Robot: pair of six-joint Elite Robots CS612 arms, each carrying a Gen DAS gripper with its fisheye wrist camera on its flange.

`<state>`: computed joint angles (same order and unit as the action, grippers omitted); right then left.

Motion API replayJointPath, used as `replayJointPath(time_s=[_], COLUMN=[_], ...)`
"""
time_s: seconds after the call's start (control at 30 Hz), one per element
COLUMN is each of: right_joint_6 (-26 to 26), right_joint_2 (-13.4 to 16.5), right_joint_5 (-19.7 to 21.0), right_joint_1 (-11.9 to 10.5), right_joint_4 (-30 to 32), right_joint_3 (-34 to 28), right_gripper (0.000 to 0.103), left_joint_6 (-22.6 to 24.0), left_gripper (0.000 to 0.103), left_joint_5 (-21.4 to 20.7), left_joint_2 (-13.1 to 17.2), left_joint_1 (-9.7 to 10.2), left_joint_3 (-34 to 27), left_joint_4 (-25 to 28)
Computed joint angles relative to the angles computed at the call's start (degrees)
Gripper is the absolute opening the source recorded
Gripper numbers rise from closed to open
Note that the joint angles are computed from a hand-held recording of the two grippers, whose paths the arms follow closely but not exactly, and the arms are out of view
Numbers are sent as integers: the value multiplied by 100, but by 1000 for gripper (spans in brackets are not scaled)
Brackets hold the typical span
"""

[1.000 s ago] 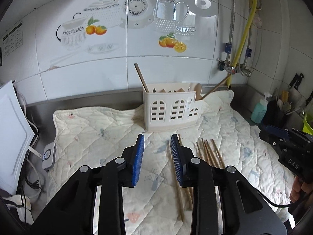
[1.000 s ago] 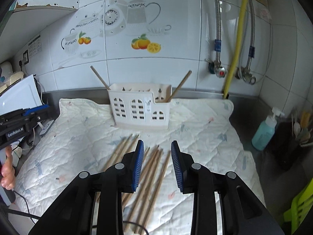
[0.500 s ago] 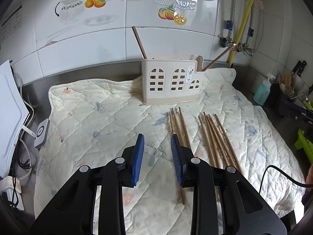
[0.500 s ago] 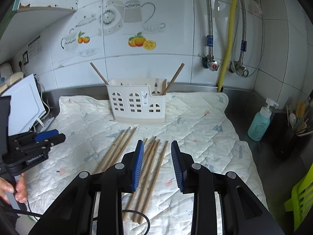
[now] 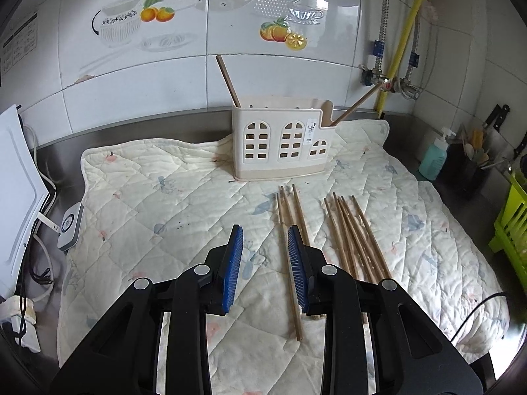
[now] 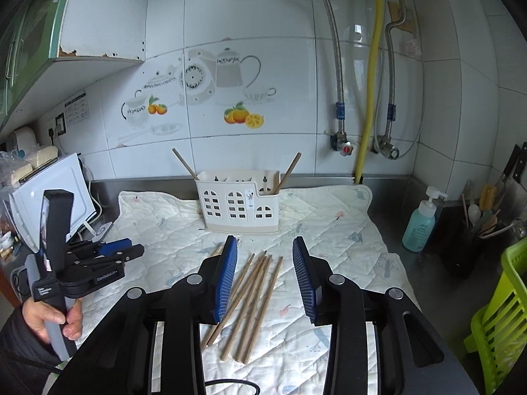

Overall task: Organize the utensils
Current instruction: 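Move both open grippers back down to the remaining chopsticks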

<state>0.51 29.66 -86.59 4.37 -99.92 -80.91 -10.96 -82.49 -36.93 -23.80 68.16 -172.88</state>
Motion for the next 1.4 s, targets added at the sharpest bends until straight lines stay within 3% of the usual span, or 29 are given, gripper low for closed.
replayJointPath(time_s=[0.43, 0.57, 0.67, 0.87, 1.13, 1.4], right_joint_6=[-10, -48, 116, 140, -35, -331], right_joint_2=[214, 266, 291, 323, 271, 431], right_joint_5=[-61, -5, 359, 326, 306, -343], right_joint_1=[-29, -38, -115, -120, -58, 153], right_joint_4=[120, 40, -47, -225, 193, 387], right_joint_3=[-897, -1100, -1230, -1351, -1092, -626], right_gripper=[36, 36, 37, 36, 37, 36], left_joint_6=[23, 34, 43, 29, -19, 50], left_gripper=[29, 29, 29, 29, 29, 29], left_joint_5=[-51, -45, -40, -57, -79, -161], left_joint_2=[-58, -67, -62, -45, -21, 25], left_joint_1=[-20, -26, -29, -26, -5, -5], left_joint_3=[97, 113, 104, 86, 73, 87], left_joint_4=[-75, -58, -32, -19, 112, 298])
